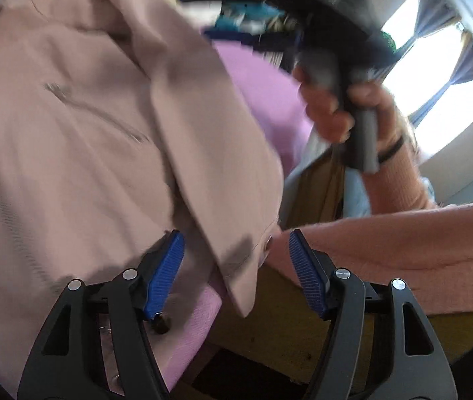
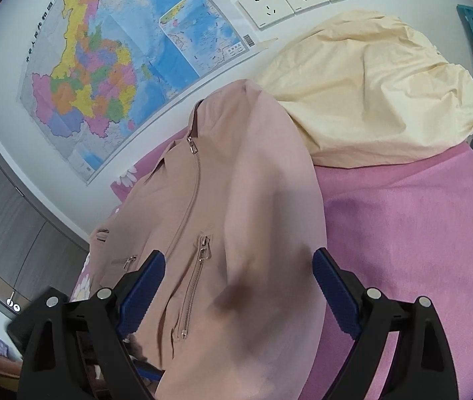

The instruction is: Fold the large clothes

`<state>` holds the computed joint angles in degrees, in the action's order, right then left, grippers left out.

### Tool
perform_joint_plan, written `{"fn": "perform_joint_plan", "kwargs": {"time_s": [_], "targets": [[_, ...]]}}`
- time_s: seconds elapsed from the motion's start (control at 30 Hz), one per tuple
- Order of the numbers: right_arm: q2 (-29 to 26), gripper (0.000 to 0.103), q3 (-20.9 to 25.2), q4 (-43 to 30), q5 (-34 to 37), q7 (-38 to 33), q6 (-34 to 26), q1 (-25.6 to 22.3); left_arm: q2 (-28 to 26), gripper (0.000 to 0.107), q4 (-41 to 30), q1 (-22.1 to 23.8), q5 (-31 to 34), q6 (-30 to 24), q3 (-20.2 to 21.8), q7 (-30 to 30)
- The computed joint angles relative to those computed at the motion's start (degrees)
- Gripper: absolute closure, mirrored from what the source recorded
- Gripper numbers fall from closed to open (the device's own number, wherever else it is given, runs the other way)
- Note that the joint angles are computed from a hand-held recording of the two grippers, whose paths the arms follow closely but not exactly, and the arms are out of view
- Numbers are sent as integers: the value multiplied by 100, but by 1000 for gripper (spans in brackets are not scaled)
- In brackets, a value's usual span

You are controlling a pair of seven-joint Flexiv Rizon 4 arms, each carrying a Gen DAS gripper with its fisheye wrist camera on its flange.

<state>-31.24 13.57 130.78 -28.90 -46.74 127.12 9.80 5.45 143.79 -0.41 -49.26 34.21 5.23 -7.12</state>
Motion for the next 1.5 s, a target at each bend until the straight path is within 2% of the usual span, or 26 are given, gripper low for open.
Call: {"fn": "perform_joint_plan", "kwargs": {"time_s": [0.03,0.07,0.1,0.13,0.17,0.23,0.37,0.6,0.73,0.87,0.97,1.03,1.07,1.13,1.17,1.2,1.27,1.4,1.5], "targets": [[-11,15,1,1,-14,8,10,-20,-3,42,27,-37,-76,53,-33,15],[-25,15,12,11,-26,28,39,-46,8,49,27,-62,-191,-8,-36,72],[-40,15,30,22,-78,58,66,-98,-6,81,18,-92,-304,-15,-59,98],[-46,15,36,27,-108,90,79,-128,81,101,113,-192,-548,298,-131,207],[-44,15,27,36,-111,97,100,-136,109,105,136,-248,-707,429,-149,302],[-18,15,3,45,-118,99,113,-135,331,105,186,-341,-1084,738,-122,548],[41,15,-33,8,-132,69,165,-138,699,105,-77,-167,-1398,711,200,826],[-60,14,-36,-378,-492,218,44,-239,720,105,-656,356,-1445,1828,522,1025],[-172,14,-13,-793,-766,284,-289,-233,214,105,-992,571,-1353,2726,447,1015],[-293,14,-73,-1313,-783,170,-820,-68,-582,104,-1419,877,-765,3205,360,358],[-504,14,73,-1753,-891,136,-1281,-153,-1110,95,-1685,1162,-323,2975,287,-266],[-599,13,-54,-2083,-756,-24,-1756,50,-1260,89,-1744,1304,-468,2904,174,-200],[-682,13,-6,-2251,-746,-78,-1962,44,-1293,78,-1765,1361,-472,2869,144,-162],[-873,13,346,-2508,-821,-199,-2267,-207,-1333,70,-1841,1488,-472,2619,122,-146],[-1027,13,646,-2684,-883,-266,-2449,-418,-1354,60,-1932,1606,-419,2215,150,-135],[-1126,13,870,-2788,-906,-362,-2569,-567,-1382,48,-1962,1626,-393,2093,128,-166],[-1253,13,1109,-2960,-879,-549,-2756,-680,-1392,41,-1956,1671,-452,1957,98,34],[-1449,13,1548,-3203,-717,-883,-2988,-853,-1434,38,-1897,1562,-297,2166,45,-4],[-1478,13,1664,-3260,-561,-1110,-3069,-864,-1505,45,-1944,1573,-281,2181,15,-55]]}}
